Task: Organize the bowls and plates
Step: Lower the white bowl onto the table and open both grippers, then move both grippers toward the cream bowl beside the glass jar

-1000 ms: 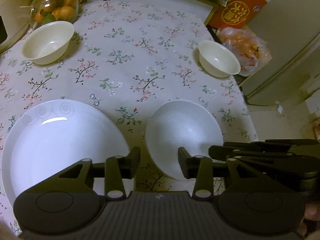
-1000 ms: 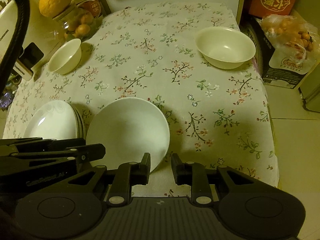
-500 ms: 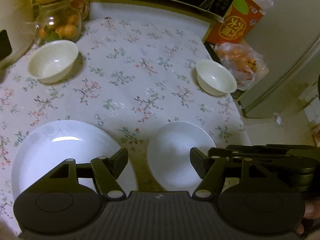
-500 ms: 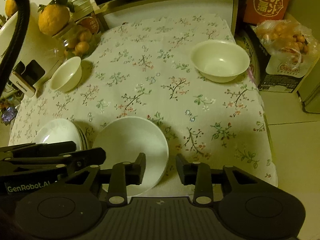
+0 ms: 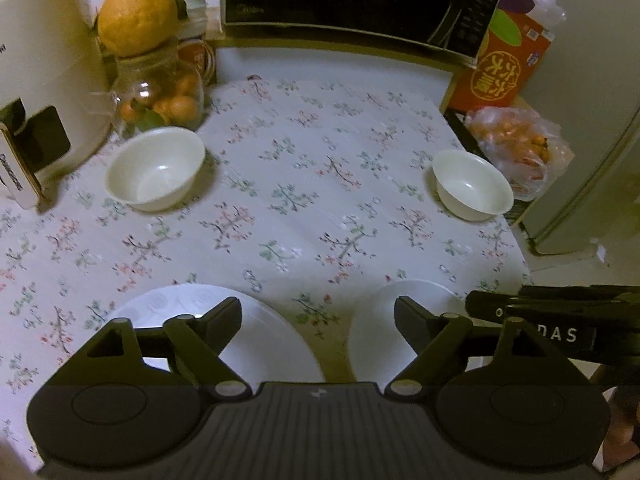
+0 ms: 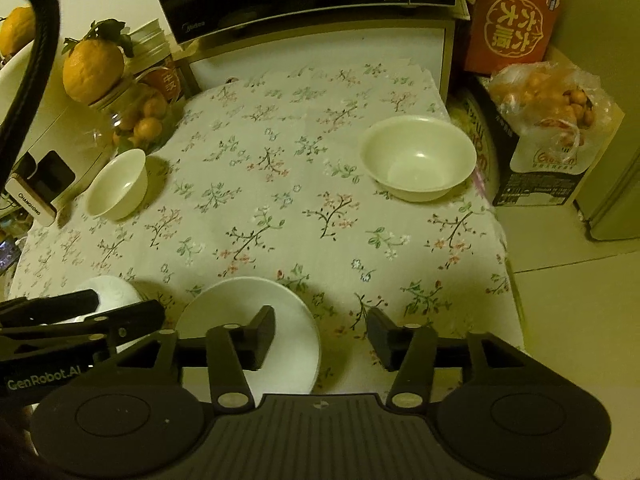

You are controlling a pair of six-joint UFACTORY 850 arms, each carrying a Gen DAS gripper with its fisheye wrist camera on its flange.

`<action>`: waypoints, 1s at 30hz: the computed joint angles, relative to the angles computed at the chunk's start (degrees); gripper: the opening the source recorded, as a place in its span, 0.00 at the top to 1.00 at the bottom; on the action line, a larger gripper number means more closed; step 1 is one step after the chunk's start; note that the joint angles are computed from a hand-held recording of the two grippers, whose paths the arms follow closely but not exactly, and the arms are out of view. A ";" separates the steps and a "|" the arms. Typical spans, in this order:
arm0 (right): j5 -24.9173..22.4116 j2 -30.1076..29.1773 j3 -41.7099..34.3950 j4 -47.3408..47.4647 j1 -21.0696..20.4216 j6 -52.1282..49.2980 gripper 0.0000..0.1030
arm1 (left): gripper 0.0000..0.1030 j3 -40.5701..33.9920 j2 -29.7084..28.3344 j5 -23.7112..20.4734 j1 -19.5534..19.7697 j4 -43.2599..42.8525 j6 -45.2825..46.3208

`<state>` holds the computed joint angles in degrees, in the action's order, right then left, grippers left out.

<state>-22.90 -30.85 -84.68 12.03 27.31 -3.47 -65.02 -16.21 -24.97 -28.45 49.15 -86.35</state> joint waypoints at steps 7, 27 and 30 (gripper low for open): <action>6.09 1.43 1.62 -10.51 1.17 9.82 0.12 | 0.06 -0.19 0.21 -2.70 0.21 2.72 -3.26; 10.59 -1.80 -3.89 -23.99 4.98 24.99 0.02 | 0.00 2.05 2.81 -6.92 4.50 7.86 -10.35; 9.27 -3.34 -6.34 -26.66 6.03 27.03 0.02 | 0.00 2.86 3.47 -5.86 6.19 6.98 -11.20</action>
